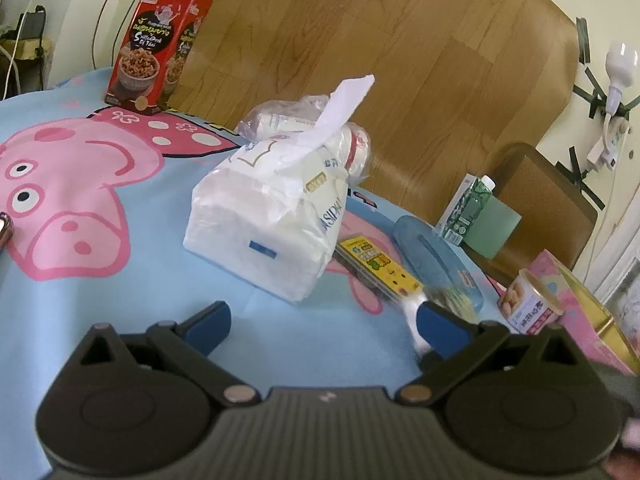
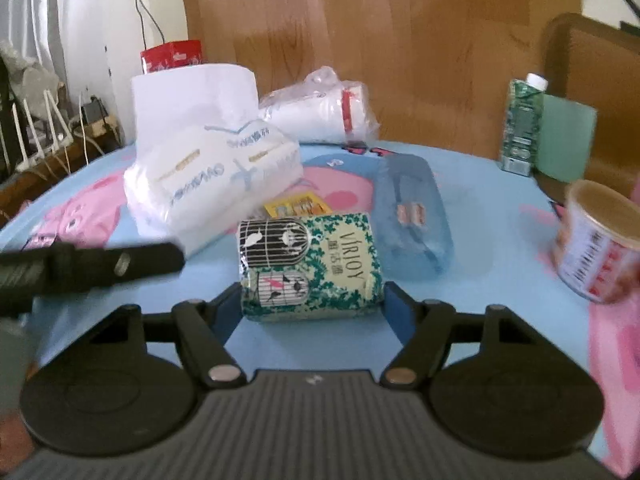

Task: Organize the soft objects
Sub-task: 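Grasp the green birdcage-print packet with the right gripper, then carry the green packet into the pink tin and open the right gripper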

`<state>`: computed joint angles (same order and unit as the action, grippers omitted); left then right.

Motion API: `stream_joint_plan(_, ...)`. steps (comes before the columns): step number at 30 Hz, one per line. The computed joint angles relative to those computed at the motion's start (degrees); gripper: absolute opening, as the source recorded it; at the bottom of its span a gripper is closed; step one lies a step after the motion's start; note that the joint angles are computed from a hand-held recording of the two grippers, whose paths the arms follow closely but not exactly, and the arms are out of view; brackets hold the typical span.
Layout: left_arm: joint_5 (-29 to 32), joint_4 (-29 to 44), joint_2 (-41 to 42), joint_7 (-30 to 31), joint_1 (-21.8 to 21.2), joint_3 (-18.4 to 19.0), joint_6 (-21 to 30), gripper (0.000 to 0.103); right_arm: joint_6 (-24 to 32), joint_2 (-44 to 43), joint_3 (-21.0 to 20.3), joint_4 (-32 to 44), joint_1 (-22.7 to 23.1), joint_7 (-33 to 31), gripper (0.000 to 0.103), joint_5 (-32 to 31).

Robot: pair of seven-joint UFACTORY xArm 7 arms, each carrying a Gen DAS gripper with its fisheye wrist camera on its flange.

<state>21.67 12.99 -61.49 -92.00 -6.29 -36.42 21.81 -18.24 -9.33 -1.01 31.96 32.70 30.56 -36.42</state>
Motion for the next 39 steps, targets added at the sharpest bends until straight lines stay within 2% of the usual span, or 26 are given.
stream_joint_plan(3, 0.5, 0.9, 1.6, 1.8, -0.5, 0.4, -0.3, 0.103, -0.7, -8.4, 12.7, -8.9, -11.3, -10.8, 0.076, 12.0)
stream_joint_plan(4, 0.8, 1.3, 2.5, 2.9, -0.6, 0.7, -0.6, 0.103, -0.5, -12.1, 14.6, -12.2, -12.9, -12.7, 0.076, 14.5)
stream_joint_plan(6, 1.6, 2.9, 5.6, 6.3, -1.1, 1.5, -1.6, 0.103, 0.2, -18.1, 12.9, -17.1, -12.4, -13.7, 0.076, 14.9)
stream_joint_plan(9, 2.5, 5.9, 11.5, 11.5, -1.9, 2.2, -6.3, 0.103, 0.7, -25.2, 14.4, -22.4, -14.5, -15.6, 0.077, 18.0)
stream_joint_plan(13, 1.3, 9.5, 23.3, 18.1, -3.6, 4.7, -22.7, 0.103, 1.2, -30.8, 12.9, -27.0, -15.1, -18.1, 0.087, 20.8)
stream_joint_plan(15, 0.9, 12.7, 29.0, 21.3, -4.1, 5.0, -26.5, 0.102, 1.1, -31.0, 11.1, -27.8, -14.1, -18.8, 0.087, 22.3)
stream_joint_plan(19, 0.6, 20.4, 37.4, 27.8, -4.1, 3.3, -24.0, 0.090, -1.2, -30.7, 8.2, -29.2, -12.4, -21.5, 0.085, 24.4)
stream_joint_plan(20, 0.2, 22.2, 40.0, 29.9, -5.5, 4.0, -23.0, 0.083, -1.7, -30.9, 7.6, -29.8, -12.1, -22.1, 0.085, 24.7)
stream_joint_plan(21, -1.2, 23.9, 43.0, 32.8, -9.3, 6.9, -21.7, 0.070, -2.3, -30.5, 6.5, -30.0, -11.4, -22.8, 0.079, 24.7)
stream_joint_plan(22, -5.0, 24.9, 45.5, 37.2, -14.0, 10.2, -21.3, 0.065, -2.8, -30.0, 3.7, -30.1, -9.5, -23.6, 0.070, 24.0)
stream_joint_plan(23, -6.4, 26.0, 47.6, 39.3, -16.3, 11.7, -21.5, 0.063, -3.0, -30.2, 0.6, -30.5, -7.4, -24.2, 0.065, 23.3)
stream_joint_plan(24, -5.4, 26.8, 48.5, 39.0, -16.2, 10.9, -21.7, 0.063, -3.5, -30.1, -0.9, -30.7, -6.5, -24.4, 0.056, 23.2)
stream_joint_plan(25, -3.1, 28.7, 49.3, 37.6, -13.7, 7.9, -19.9, 0.063, -4.4, -30.2, -0.3, -31.1, -7.5, -24.8, 0.054, 23.8)
stream_joint_plan(26, 1.2, 30.5, 49.9, 34.9, -9.4, 3.5, -18.8, 0.063, -5.8, -30.1, 1.5, -31.6, -9.3, -25.2, 0.053, 24.7)
stream_joint_plan(29, 15.0, 36.1, 51.9, 26.9, -1.5, -4.2, -17.2, 0.063, -12.0, -30.7, 3.7, -33.5, -12.9, -24.9, 0.053, 27.5)
stream_joint_plan(32, 27.4, 44.2, 57.5, 20.9, 1.5, -7.5, -15.9, 0.063, -19.6, -30.5, 6.4, -34.7, -18.0, -26.0, 0.053, 30.6)
stream_joint_plan(35, 37.3, 54.8, 66.7, 17.9, -1.8, -6.8, -12.0, 0.066, -24.8, -28.2, 6.1, -33.9, -22.0, -28.0, 0.053, 32.3)
stream_joint_plan(37, 44.4, 62.2, 73.3, 16.0, -6.2, -4.2, -10.2, 0.066, -26.9, -25.6, 4.8, -32.3, -24.5, -29.4, 0.053, 32.8)
stream_joint_plan(39, 47.8, 68.7, 78.9, 15.9, -10.4, -1.6, -8.6, 0.069, -28.7, -21.1, 1.8, -29.3, -25.9, -29.9, 0.053, 31.8)
